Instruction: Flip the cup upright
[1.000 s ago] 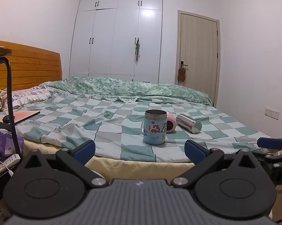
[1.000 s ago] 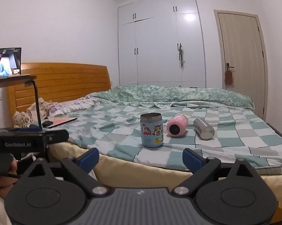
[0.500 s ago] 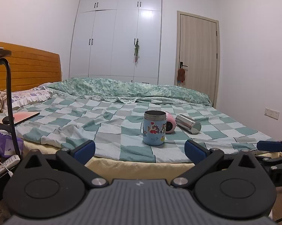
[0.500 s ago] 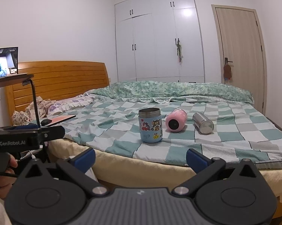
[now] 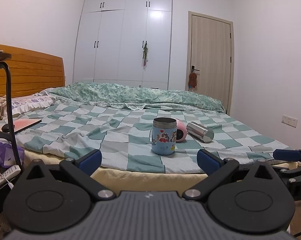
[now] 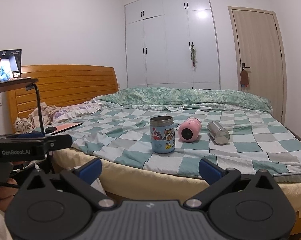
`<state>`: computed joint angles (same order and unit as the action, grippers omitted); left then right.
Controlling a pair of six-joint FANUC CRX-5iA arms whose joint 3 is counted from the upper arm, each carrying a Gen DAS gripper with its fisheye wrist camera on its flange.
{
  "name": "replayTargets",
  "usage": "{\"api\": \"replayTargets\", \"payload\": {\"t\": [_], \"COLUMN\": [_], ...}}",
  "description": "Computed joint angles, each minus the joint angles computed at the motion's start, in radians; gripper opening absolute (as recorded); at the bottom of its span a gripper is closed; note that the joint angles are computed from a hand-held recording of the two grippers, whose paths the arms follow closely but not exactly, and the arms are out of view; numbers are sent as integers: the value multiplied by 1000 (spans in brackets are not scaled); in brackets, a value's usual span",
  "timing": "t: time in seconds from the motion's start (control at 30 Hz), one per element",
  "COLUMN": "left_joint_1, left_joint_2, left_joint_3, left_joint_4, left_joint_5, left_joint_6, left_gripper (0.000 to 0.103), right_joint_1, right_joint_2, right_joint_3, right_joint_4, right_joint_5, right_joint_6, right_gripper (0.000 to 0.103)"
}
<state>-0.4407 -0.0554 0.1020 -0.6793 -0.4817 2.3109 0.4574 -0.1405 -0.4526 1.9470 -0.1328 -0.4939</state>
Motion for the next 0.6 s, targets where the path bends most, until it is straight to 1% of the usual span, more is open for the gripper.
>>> {"api": "replayTargets", "payload": {"t": [0.07, 0.2, 0.5, 0.6], "left_joint_1": [-1, -6, -6, -5], "left_joint_2": [0, 0, -1, -4], "left_joint_3": [0, 2, 2, -4], "left_joint_4": [-1, -17, -23, -17], "left_joint_5": [-1, -1, 0, 7], "left_joint_6": [1, 8, 13, 7], "left_gripper": [103, 103, 103, 103], "right_joint_1": [-20, -29, -19, -22], "right_joint_2": [-3, -2, 1, 0], "right_joint_3": [2, 5, 4, 5], "right_joint_4": [53, 74, 43, 55], "right_joint_5": [21, 31, 23, 25], "right_joint_6": [-44, -62, -33, -42], "right_gripper": [103, 103, 103, 103]}}
